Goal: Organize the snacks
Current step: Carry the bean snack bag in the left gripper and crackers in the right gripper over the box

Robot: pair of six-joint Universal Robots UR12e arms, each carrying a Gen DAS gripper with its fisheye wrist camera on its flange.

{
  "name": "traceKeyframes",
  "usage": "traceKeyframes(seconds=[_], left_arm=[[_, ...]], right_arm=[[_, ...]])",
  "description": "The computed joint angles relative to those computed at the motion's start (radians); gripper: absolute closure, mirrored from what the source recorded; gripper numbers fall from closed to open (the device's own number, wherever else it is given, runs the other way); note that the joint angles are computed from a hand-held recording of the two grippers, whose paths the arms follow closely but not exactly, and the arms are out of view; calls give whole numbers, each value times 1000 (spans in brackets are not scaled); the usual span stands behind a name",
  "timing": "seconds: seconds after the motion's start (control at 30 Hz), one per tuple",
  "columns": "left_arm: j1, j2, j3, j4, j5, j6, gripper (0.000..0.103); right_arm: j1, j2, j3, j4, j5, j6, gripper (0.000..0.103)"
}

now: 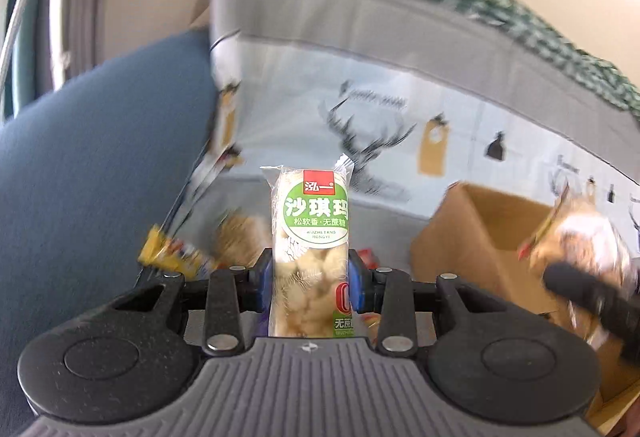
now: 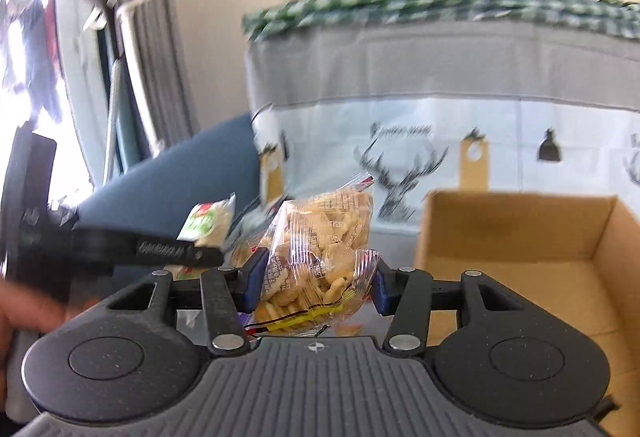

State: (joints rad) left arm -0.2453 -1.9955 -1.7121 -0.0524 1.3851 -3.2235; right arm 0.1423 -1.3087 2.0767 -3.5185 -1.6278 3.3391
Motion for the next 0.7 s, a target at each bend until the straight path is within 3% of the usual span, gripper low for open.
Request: traceKeyframes(seconds=[0.13,0.3,0.47,0.6,0.7], left_arm=[[-41,-5,56,-42,2,-18,64],[-89,-39,147,-62,-73,-80,64],[-123,-60,144,58,-113,-20,64],[-138,-67,146,-47,-125,22,64],[-149,-86,152,-24,-136,33,64]], right_arm=[[-35,-39,16,-37,-30,25,50],[-73,-80,15,-11,-123,66,50],[-107,-80,20,-23,-241,69,50],[-130,-80,57,-14,-271,63,50],[-149,-86,72,22,-264,37,51]])
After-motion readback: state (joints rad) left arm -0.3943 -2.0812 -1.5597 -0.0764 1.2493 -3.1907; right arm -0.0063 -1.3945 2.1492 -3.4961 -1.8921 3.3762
